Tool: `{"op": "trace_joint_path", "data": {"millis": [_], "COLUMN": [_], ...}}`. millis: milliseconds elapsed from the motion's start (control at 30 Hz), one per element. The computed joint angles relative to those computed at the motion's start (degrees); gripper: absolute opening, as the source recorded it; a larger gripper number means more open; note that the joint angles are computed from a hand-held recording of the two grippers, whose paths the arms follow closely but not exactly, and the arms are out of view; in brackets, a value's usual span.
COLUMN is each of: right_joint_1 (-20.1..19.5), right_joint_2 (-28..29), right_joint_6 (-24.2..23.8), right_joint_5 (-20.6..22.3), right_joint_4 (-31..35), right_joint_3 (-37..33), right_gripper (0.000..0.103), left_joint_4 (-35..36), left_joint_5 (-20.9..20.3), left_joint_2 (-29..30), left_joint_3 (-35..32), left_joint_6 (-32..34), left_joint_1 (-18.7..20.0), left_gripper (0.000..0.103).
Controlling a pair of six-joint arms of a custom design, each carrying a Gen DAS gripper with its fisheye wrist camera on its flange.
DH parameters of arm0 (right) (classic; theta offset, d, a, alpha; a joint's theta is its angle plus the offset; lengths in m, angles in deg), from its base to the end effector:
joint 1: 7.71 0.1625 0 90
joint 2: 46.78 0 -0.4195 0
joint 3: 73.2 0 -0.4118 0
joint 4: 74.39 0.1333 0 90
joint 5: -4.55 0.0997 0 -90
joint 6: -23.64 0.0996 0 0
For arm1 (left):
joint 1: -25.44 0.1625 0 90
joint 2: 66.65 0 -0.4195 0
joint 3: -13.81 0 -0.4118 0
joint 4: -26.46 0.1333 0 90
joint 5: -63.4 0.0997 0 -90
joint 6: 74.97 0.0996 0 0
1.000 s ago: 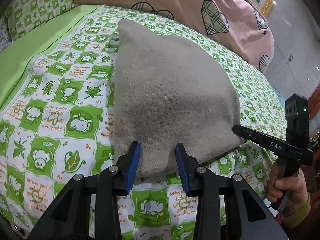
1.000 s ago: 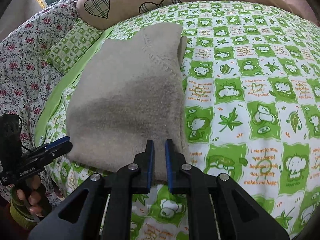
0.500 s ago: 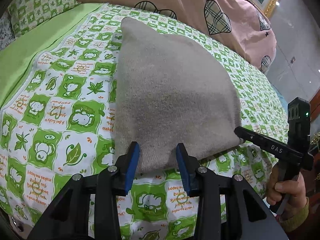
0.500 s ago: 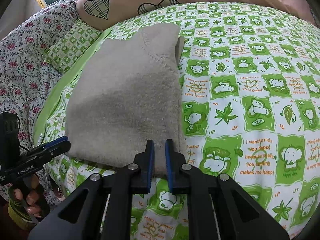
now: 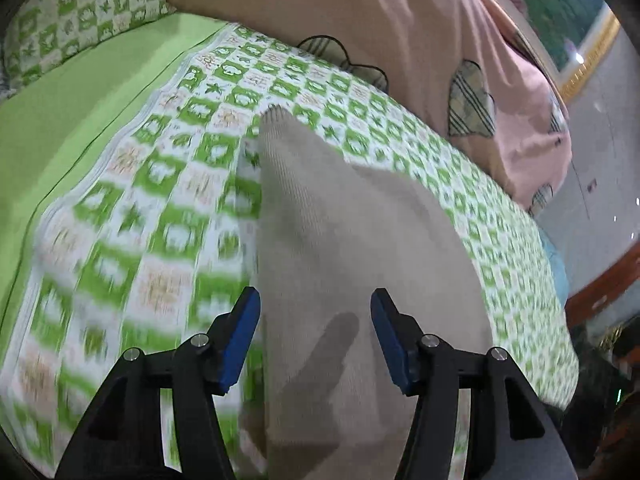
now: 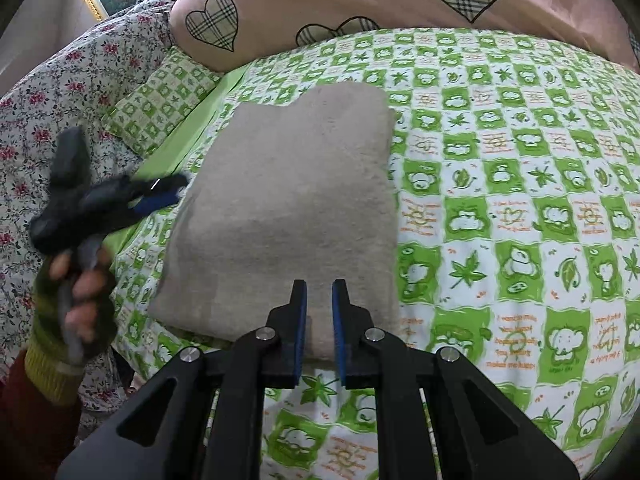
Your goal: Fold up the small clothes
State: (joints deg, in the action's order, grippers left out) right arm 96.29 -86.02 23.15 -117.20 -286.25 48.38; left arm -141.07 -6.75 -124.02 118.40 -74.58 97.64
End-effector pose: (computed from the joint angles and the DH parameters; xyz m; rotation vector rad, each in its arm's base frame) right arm 0.2020 -0.4759 0.0178 0.0621 -2.5193 0.9782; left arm -0.0363 -0.6597 0.1830 0.3082 2.7555 -0.8149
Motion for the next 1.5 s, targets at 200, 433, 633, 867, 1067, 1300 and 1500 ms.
{"op": "trace_joint_path", "data": {"millis": [200, 433, 633, 867, 1067, 1300, 1500], "right_joint_1": [-2.1, -3.9, -4.0, -2.7, -1.4, -0.3, 2.0], "right_joint_2": [-1.8, -1.1, 0.3, -0.1, 0.0, 0.5, 1.2], "right_joint_6": [-1.9, -0.9, 0.3, 0.6, 0.8, 1.5, -0.6], "right_joint_5": [2.1, 5.6, 6.5, 5.3, 4.7, 3.6, -1.2], "right_joint_4": [-0.4, 4.0, 2.7, 2.0, -0.2, -0.8, -2.9], "right_joint_3": [-2.5, -6.0, -5.2, -4.5, -3.5, -2.8, -2.6], "right_gripper": [0.014, 0.014, 0.014, 0.014, 0.014, 0.015, 0.054], "left_joint_4": [8.3, 10.7, 11.0, 9.8, 3.1, -8.5, -15.1], "left_joint_5": [-3.0, -2.0, 1.4, 4.8, 6.8, 11.0, 20.4], "left_joint_2": [7.8, 13.7, 16.3, 16.3, 9.1, -1.3, -6.0], "left_joint_3": [-13.4, -22.7, -28.1, -29.3, -16.8, 3.6, 16.0], "left_joint_6": [-1.0, 0.0, 0.7, 0.6, 3.0, 5.6, 5.8], "left_joint_1": [3.2, 4.1, 3.8, 3.1, 0.8, -4.0, -9.0], "left_gripper": [0.068, 0.037, 0.031, 0.030, 0.036, 0.050, 0.081]}}
